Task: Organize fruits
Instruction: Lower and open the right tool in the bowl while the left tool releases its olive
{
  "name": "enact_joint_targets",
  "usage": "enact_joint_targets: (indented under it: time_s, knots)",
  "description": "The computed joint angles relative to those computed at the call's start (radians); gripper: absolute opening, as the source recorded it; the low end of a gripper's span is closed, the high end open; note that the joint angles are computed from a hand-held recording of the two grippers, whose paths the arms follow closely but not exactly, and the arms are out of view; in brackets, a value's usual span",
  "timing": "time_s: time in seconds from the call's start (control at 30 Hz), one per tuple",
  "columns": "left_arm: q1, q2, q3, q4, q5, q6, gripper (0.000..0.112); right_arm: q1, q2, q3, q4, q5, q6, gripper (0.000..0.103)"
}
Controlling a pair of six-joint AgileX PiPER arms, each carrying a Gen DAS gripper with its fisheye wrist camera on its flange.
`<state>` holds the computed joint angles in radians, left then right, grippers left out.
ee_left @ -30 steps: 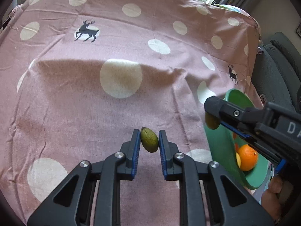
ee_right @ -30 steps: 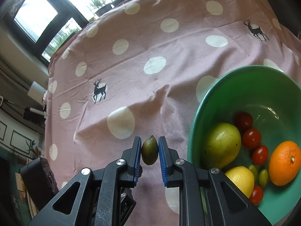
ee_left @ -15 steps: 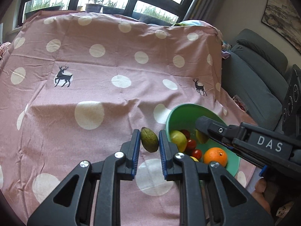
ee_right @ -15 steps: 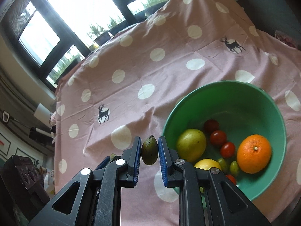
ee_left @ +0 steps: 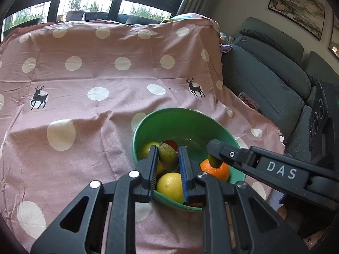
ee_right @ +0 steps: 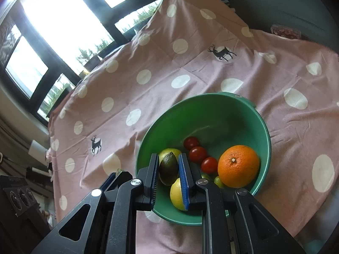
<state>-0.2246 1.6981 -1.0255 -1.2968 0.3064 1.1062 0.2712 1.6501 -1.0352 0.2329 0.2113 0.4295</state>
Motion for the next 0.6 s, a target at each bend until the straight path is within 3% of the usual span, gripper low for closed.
enact_joint_targets:
  time_s: [0.27, 0.6]
  knots:
    - [-0.037, 0.063, -0.054, 0.075, 0.017, -0.072, 0.02, -0.058, 0.018, 0.029, 0.144, 0.012, -0.126, 0.02]
    - [-0.06, 0.112, -0.098, 0.18, 0.032, -0.173, 0.02, -0.08, 0.044, 0.027, 0.105, 0.033, -0.078, 0.02]
